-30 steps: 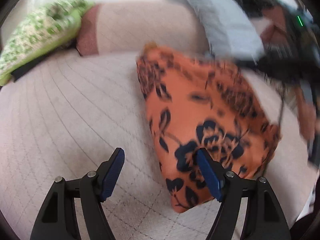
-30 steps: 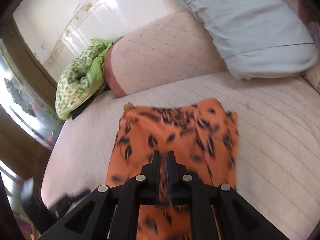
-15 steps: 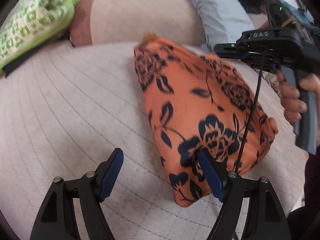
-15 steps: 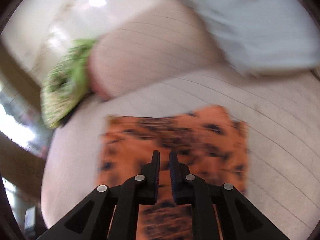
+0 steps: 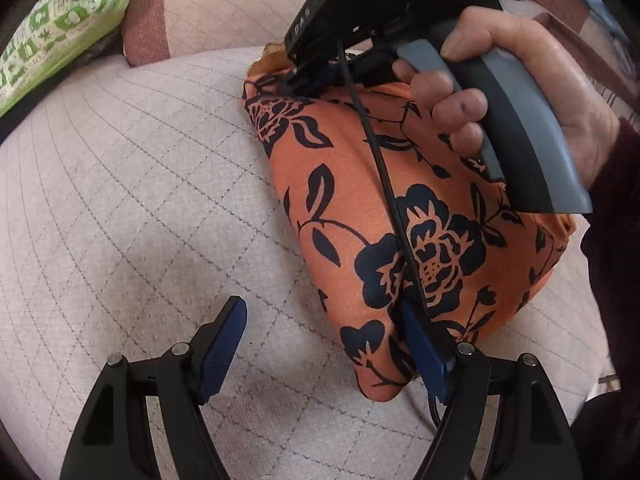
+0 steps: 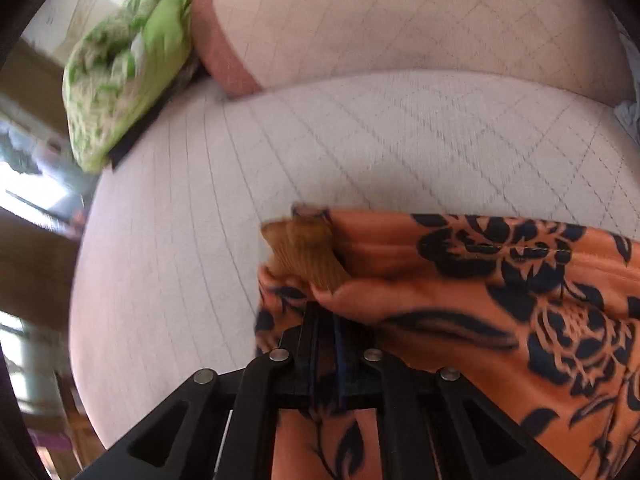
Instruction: Fold small clothes
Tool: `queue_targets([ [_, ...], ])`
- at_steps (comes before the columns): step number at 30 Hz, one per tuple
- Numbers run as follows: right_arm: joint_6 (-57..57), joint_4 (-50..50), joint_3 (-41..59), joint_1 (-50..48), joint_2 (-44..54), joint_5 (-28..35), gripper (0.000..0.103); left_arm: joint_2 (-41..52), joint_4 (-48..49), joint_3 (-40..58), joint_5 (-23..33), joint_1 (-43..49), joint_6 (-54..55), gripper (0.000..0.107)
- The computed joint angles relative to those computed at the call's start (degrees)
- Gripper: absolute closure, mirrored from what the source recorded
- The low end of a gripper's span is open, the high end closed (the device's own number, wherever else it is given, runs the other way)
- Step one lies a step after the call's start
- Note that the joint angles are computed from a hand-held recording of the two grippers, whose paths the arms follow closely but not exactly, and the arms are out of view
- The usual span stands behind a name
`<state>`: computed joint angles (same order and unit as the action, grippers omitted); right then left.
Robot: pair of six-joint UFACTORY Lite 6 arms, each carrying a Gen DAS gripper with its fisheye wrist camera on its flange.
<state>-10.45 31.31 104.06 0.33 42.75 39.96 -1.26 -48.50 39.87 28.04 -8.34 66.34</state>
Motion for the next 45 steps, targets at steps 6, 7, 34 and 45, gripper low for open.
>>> queue_targets([
  [6,-7.1,9.5,-19.7,-1.5,-17.3,-8.8,0.093,-1.3,-2.4,1.8,3.7,5.0,4.7,0.028],
  [7,-10.0,11.9,-23.6,-2.2,-21.6,-10.2,0.093,-1.7,-3.2,2.3,4.7,6.0,5.3,0.028],
  [34,-48.0,30.7,-81.9,-46.9,-69.8,10.8,0.093,0.2,3.8,1.9,-3.6,-0.2,-4.2,0.017],
  [45,-43.7,27.9,-79.7,-43.2,-77.1,13.2,0.091,-2.4,-21.5,1.2,0.9,7.5,19.6,0.017],
])
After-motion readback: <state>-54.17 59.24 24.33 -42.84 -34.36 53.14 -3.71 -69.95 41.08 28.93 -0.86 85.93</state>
